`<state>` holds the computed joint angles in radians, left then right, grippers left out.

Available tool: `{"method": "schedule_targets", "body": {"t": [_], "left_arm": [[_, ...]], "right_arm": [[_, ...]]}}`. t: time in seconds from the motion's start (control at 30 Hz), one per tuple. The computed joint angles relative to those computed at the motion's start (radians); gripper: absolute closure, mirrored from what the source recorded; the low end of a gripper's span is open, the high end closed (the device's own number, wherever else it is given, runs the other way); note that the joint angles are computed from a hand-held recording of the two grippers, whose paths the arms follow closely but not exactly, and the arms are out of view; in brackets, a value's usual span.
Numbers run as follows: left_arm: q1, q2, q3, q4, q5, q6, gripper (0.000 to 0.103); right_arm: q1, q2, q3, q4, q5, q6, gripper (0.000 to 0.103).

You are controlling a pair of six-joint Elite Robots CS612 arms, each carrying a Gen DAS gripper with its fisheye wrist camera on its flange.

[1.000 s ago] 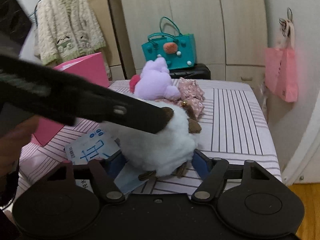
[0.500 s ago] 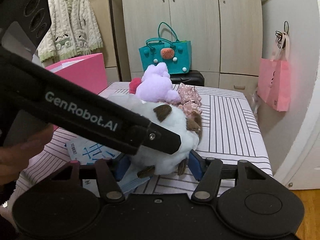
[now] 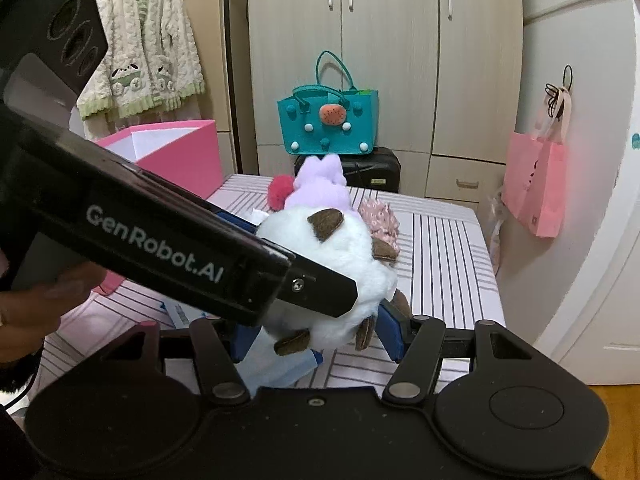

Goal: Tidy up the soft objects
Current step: 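Lift and carry the panda plush with the left gripper over the pink box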

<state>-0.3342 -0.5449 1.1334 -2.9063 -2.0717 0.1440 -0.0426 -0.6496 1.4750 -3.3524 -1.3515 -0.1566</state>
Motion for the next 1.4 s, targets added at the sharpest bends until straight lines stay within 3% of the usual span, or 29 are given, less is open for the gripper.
{"method": "schedule_targets", "body": {"t": [0.17, 0.33, 0.63, 0.93, 1.13, 1.4], "left_arm": [[0.004, -0.028, 0.017, 0.023, 0.013, 0.016, 0.042], [0.008, -0.066, 0.057, 0.011, 0.054, 0.05, 0.042], [0.03, -0.121, 0.104, 0.007, 0.1, 0.04, 0.042], [0.07, -0.159, 0.162, -0.12, 0.121, -0.02, 0.042], [0.1, -0.172, 0.171, -0.18, 0.161, -0.057, 0.042], [0.144, -0.173, 0.15, -0.196, 0.214, -0.097, 0.042]], "right_arm": [[0.004, -0.027, 0.004, 0.046, 0.014, -0.005, 0.037], [0.018, -0.049, -0.004, 0.098, 0.02, -0.054, 0.037], [0.053, -0.075, -0.027, 0.155, 0.019, -0.155, 0.037], [0.09, -0.086, -0.065, 0.159, 0.044, -0.27, 0.037], [0.109, -0.067, -0.126, 0.163, 0.108, -0.322, 0.037], [0.124, -0.005, -0.27, 0.245, 0.271, -0.358, 0.037]]}}
